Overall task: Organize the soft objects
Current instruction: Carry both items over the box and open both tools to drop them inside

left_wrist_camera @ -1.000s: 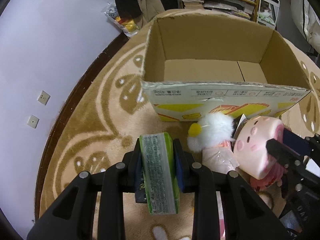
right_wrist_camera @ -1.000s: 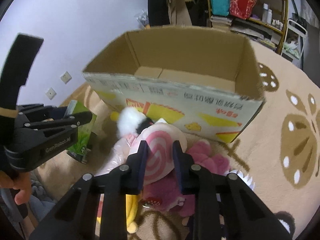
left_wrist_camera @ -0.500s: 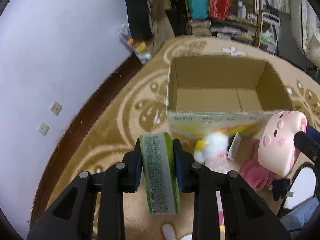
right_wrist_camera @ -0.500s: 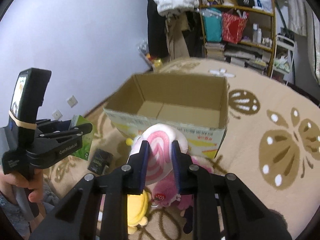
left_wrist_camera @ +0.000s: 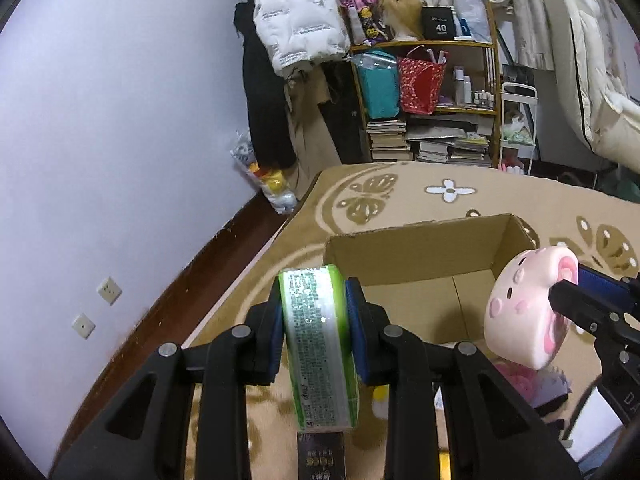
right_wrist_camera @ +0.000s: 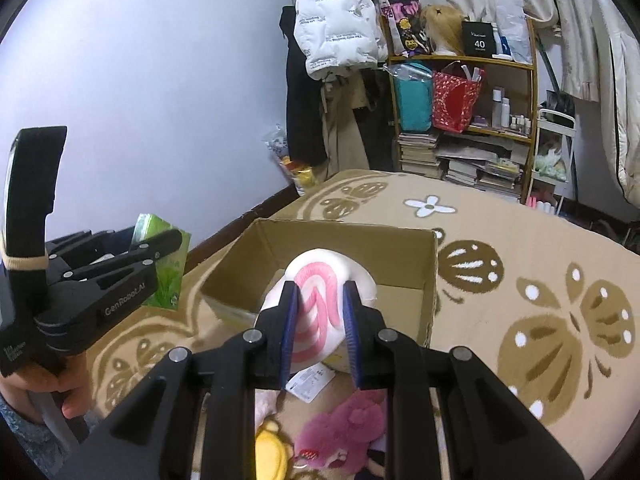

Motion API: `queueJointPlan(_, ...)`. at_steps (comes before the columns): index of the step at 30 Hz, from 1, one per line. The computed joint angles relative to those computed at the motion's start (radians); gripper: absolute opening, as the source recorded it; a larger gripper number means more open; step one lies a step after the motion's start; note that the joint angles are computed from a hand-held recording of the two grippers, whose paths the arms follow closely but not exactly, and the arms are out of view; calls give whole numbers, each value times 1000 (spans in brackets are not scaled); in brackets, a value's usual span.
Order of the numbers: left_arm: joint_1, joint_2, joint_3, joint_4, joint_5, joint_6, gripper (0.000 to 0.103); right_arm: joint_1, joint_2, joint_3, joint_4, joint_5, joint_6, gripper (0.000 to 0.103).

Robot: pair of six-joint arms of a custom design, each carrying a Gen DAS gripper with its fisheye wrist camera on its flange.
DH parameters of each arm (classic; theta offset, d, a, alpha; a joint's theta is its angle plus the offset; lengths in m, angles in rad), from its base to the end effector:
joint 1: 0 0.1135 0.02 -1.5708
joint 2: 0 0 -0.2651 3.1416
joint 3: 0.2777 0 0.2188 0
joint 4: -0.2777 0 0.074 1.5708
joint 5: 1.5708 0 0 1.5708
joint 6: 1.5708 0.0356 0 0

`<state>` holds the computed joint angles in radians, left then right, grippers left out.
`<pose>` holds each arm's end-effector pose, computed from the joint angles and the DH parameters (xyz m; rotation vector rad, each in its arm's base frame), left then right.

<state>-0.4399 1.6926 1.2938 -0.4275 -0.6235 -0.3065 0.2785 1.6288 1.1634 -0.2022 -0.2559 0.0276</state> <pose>0.3157 -0.1256 0.2745 -0.1305 2.2293 0.3494 0.3201 0.1009 0.2702 -0.4202 2.2116 0.4518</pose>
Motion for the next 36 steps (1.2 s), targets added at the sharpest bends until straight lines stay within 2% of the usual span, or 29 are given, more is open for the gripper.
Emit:
queueJointPlan(4,10,39,29,24,17,0,27,-11,35,25,14,-7,10,23)
queueJointPlan(9,39,88,34,73,83,-12,27,-32,76,49,31,-11,14,23)
queueJointPlan(12,51,125,39,99,122,-29,27,-48,104,68,41,-22,27,18)
queueJointPlan(19,47,198,85,128,128,3,31,-65,177,105,26,-41,27,18)
queueJointPlan(21,45,205,90,128,114,4,41,-66,192,110,21,-41,20,18)
queueJointPlan(22,44,211,96,122,104,5,61,-66,199,114,17,-42,14,18)
queueJointPlan(23,44,211,96,119,96,6,72,-65,206,120,9,-42,10,20)
queueJointPlan(24,43,209,93,121,86,12,72,-64,209,121,7,-42,8,21)
queueJointPlan(25,43,209,95,119,80,14,72,-65,212,120,7,-41,10,27)
queueJointPlan(26,45,208,98,112,73,14,73,-67,213,119,9,-40,13,38)
queueJointPlan(27,48,207,100,106,71,14,75,-68,211,113,15,-39,19,42)
queueJointPlan(28,53,205,104,97,71,12,80,-70,207,107,20,-40,26,48)
queueJointPlan(30,60,200,100,89,64,8,88,-77,205,111,7,-49,36,53)
queueJointPlan(33,66,189,94,74,33,-9,101,-87,192,110,-5,-52,61,75)
queueJointPlan(35,68,178,84,66,19,-21,103,-93,166,86,15,-35,80,95)
queueJointPlan(36,70,174,83,55,19,-24,103,-94,151,72,25,-22,83,97)
